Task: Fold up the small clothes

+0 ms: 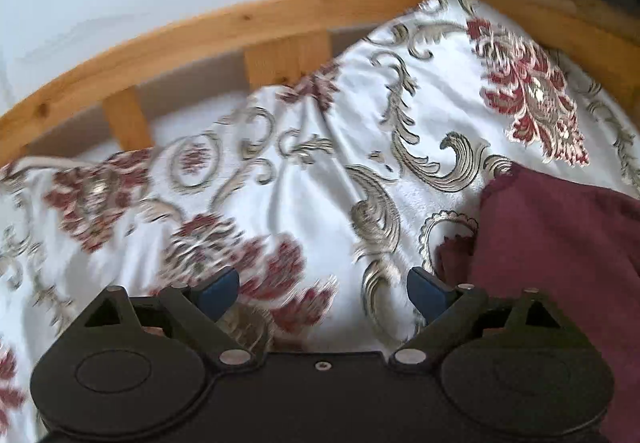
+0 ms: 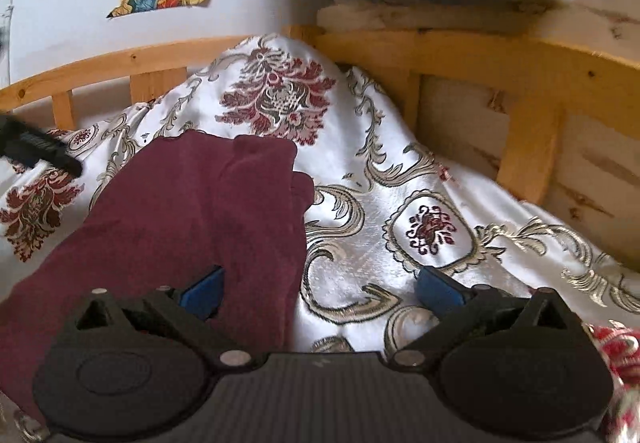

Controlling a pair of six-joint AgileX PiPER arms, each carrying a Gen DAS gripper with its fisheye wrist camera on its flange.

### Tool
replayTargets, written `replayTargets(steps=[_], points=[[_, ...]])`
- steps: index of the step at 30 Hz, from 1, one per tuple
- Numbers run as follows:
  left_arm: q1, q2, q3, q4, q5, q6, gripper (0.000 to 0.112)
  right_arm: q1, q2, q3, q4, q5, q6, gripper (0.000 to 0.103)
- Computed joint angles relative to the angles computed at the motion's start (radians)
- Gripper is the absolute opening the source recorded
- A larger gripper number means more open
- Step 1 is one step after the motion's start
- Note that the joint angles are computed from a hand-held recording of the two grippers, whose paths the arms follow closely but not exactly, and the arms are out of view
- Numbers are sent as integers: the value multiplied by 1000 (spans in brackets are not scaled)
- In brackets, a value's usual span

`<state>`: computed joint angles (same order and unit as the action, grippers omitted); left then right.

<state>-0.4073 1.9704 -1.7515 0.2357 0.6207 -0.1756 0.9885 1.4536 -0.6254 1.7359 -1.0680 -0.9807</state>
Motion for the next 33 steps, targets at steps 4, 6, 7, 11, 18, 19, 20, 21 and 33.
replayTargets(steps=[4, 6, 7, 11, 18, 19, 20, 21, 33], points=[[-6, 57, -50, -141, 5, 116, 88, 2, 3, 4, -10, -5, 14, 103], [-6, 52, -15, -230, -21, 178, 85, 0, 5, 4, -14, -4, 17, 103], [-9, 48, 2, -261, -42, 197, 82, -1, 4, 4, -13, -2, 16, 103], [-10, 18, 75, -431, -104, 365, 76, -4, 3, 4, -13, 1, 15, 103], [-55, 29, 67, -383, -95, 406, 56, -8, 0, -1, -7, 7, 6, 103], [-54, 29, 68, -397, -96, 418, 53, -9, -1, -1, -8, 8, 5, 103], [-51, 25, 74, -420, -98, 439, 52, -10, -2, -1, -8, 10, 3, 103], [-51, 24, 77, -436, -101, 455, 52, -11, -2, -2, -7, 12, 1, 103], [-58, -10, 175, -403, -228, 484, 11, -14, -7, -1, -5, 17, -5, 103]])
